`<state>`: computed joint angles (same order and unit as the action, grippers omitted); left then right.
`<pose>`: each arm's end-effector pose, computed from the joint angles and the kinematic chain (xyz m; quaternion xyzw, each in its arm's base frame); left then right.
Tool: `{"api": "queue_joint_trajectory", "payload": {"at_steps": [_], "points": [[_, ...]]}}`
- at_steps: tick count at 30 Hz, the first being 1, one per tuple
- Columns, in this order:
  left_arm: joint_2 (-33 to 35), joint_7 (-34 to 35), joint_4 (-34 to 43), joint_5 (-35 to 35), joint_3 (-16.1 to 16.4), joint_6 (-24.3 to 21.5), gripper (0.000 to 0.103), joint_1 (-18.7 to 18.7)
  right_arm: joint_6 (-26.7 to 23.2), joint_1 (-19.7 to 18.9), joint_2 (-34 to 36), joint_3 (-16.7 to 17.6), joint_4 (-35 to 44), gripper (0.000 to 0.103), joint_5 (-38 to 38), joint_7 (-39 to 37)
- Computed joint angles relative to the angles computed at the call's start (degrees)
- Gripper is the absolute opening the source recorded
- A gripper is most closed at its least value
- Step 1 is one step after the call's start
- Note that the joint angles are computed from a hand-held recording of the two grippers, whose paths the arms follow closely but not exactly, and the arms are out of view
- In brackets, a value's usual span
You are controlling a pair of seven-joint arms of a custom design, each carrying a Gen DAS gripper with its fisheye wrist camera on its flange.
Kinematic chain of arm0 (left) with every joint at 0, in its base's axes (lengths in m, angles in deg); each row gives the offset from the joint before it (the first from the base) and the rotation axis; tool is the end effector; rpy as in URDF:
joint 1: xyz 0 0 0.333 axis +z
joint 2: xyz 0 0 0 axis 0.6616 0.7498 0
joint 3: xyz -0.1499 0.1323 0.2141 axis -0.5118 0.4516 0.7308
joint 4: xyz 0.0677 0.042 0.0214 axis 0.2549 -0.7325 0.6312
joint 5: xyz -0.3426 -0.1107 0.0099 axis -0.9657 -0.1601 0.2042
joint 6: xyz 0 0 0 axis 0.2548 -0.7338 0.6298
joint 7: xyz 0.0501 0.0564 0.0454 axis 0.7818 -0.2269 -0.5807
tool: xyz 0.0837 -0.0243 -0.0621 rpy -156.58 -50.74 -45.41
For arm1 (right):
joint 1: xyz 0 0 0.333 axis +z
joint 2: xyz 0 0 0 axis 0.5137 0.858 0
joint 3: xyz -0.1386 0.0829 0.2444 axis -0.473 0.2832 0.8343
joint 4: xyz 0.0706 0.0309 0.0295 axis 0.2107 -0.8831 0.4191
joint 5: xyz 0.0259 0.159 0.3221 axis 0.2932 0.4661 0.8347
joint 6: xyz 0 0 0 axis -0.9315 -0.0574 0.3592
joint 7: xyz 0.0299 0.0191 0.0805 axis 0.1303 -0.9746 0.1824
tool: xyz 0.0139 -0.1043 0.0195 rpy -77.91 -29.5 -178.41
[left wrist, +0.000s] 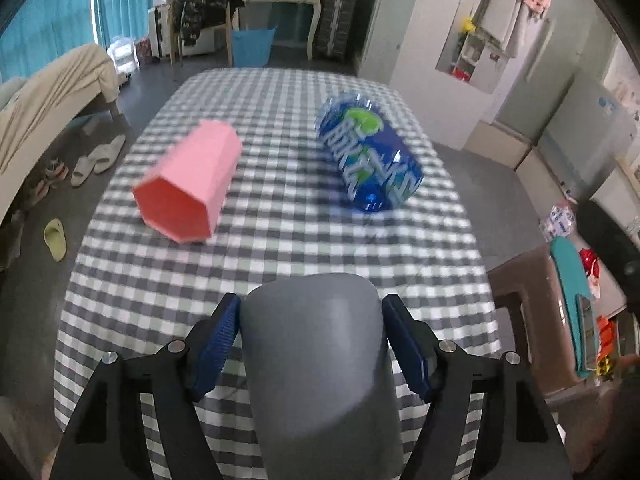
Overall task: Flip cup upside down
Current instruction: 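Close the left gripper on the grey cup while the right gripper opens and releases it, then rotate the grey cup in the left gripper so its closed bottom faces up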
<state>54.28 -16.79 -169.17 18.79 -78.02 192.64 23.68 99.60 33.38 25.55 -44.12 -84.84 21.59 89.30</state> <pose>0.5278 -0.2924 0.4308 -0.6451 0.7003 -0.2708 0.1420 0.4772 0.1391 0.4702 -0.5872 0.6660 -0.2994 0.3492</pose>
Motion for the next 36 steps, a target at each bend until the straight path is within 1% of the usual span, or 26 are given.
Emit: {"api": "queue_joint_trajectory", "payload": {"at_steps": [3,6,9,11,12,13,14,16,18,21,24,25,26,27,30,33,34,36], "points": [[-0.6,-0.9,0.2,1.8,0.5,0.6,0.074,-0.4,0.4,-0.6,-0.2,0.1,0.0,0.095,-2.0,2.6],[-1.2,-5.4,0.0,7.5,2.0,2.0,0.074,-1.5,0.7,-0.7,-0.4,-0.2,-0.1,0.095,-2.6,4.0],[-1.7,-8.0,-0.5,10.8,2.3,2.8,0.074,-1.5,0.4,-1.0,-0.5,-0.2,-0.2,0.095,-3.2,5.4],[-2.1,-10.8,-1.0,14.3,2.7,3.4,0.074,-1.8,0.5,-1.0,-0.3,-0.3,-0.1,0.095,-3.5,6.0],[-2.4,-12.5,-1.6,16.5,3.0,4.1,0.074,-2.0,0.4,-0.8,-0.2,-0.3,0.1,0.095,-3.3,6.0],[-3.0,-15.3,-2.5,20.3,3.6,5.2,0.074,-2.5,0.4,-0.8,-0.1,-0.4,0.1,0.095,-3.2,6.0],[-3.6,-18.5,-3.4,25.1,4.2,6.5,0.074,-2.9,0.4,-0.7,0.0,-0.5,0.1,0.095,-2.9,5.8],[-5.0,-24.5,-5.0,33.6,4.5,7.6,0.074,-3.2,0.5,-0.7,0.0,-0.6,0.1,0.095,-2.9,5.7],[-6.8,-25.8,-6.7,36.7,3.2,7.2,0.074,-2.4,0.7,-0.8,-0.1,-0.7,0.1,0.095,-3.3,6.1],[-9.5,-23.4,-9.5,35.3,0.6,6.3,0.074,-0.6,0.6,-1.0,-0.4,-0.7,-0.1,0.095,-3.8,6.8],[-10.9,-21.0,-11.6,33.2,-1.2,7.2,0.075,1.0,0.6,-1.0,-0.6,-0.7,-0.2,0.095,-3.7,6.7],[-11.0,-20.4,-12.1,32.5,-1.6,7.7,0.076,1.4,0.5,-1.0,-0.6,-0.6,-0.2,0.095,-3.7,6.7],[-10.9,-20.0,-12.5,31.9,-1.9,7.8,0.083,1.7,0.4,-1.1,-0.7,-0.6,-0.2,0.095,-3.8,6.7],[-10.7,-19.4,-12.9,30.9,-2.2,7.9,0.087,1.9,0.5,-1.1,-0.6,-0.6,-0.2,0.095,-3.8,6.6],[-9.9,-14.7,-14.2,24.9,-2.5,9.9,0.088,2.4,0.7,-1.3,-1.0,-0.6,-0.5,0.095,-4.0,6.6],[-8.2,-10.3,-14.7,18.4,-2.8,9.5,0.088,2.2,0.4,-1.4,-1.1,-0.5,-0.6,0.095,-3.7,6.0],[-7.9,-10.0,-15.2,17.7,-2.5,10.2,0.088,2.1,0.3,-1.4,-1.0,-0.4,-0.6,0.095,-3.6,6.0],[-7.6,-10.1,-15.8,17.4,-2.0,11.5,0.084,1.7,0.2,-1.4,-0.9,-0.4,-0.6,0.095,-3.6,6.0]]}}
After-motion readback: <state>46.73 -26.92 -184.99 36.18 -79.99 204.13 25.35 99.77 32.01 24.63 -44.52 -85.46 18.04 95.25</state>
